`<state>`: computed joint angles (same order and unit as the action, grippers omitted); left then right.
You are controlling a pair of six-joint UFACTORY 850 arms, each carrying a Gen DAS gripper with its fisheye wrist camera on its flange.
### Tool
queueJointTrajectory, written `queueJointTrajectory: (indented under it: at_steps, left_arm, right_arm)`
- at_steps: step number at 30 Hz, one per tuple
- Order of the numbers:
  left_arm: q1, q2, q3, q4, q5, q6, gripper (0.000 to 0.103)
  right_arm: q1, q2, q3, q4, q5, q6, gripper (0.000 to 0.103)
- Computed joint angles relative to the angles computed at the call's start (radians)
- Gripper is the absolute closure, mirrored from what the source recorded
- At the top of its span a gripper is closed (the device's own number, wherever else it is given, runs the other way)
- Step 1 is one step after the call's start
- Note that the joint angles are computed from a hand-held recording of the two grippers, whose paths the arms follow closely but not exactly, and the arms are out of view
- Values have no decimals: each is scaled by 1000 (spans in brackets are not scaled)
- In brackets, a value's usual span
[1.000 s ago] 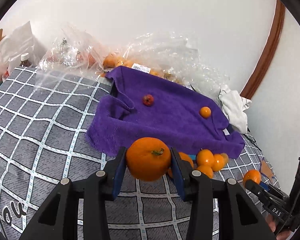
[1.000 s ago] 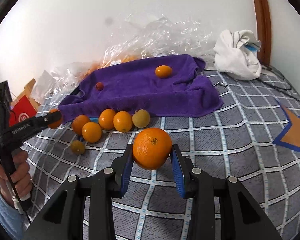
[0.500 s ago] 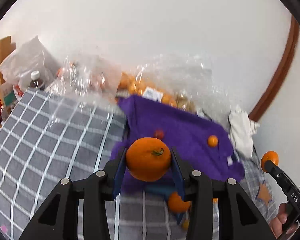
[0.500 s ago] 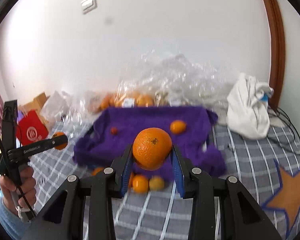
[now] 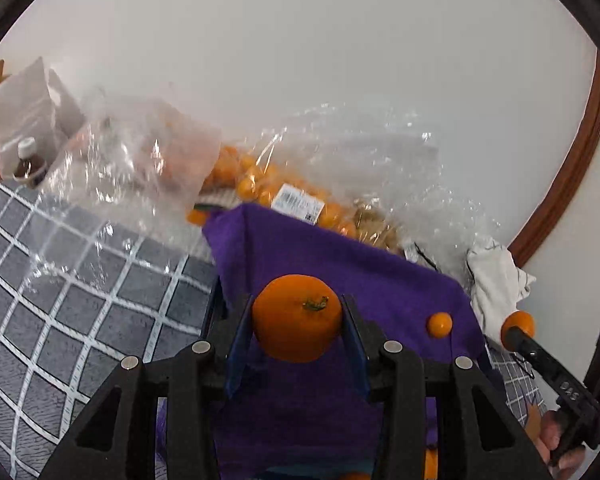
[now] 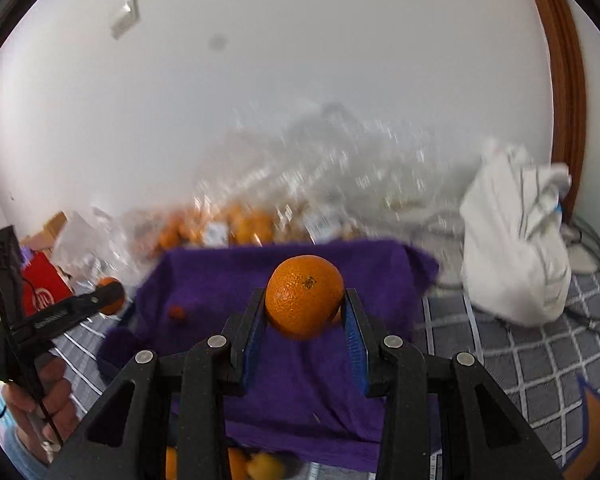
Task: Organize fruits
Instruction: 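Place both tangerines on the purple towel and open both tools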
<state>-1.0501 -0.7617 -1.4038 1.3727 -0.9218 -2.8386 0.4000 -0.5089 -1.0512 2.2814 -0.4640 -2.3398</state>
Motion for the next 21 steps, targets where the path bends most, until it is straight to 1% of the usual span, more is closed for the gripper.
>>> queueJointTrajectory:
  at_steps: [2,3,5,9,11,13,16,21]
  left_arm:
    - [2,4,19,37,26,-63,63]
    - [3,3,22,41,33,-76,62]
    - [3,-4,21,33,38,-81,63]
    - [10,-12,13,51,72,-88,63]
    - [10,-23,-6,35,69,-56,62]
    - [11,-40,-35,-1,71,13,62]
    - [19,-49,-51,-9,107,50,62]
    - [17,-80,-112,-99,89,188,62]
  right_arm:
    - [-11,-17,-10,-63,-19,64,66]
    - [-12,-25,-15,-66,-14,69,66]
    - [-6,-37,-20,-22,8,22,66]
    - [-5,-69,-39,-73,17,81,66]
    - [4,-80,-48,-51,44,62,66]
    - [8,-94,-57,-59,60,72,66]
    - [10,-111,-72,-108,68,127,66]
    - [31,-109,-65,-42,98,39,66]
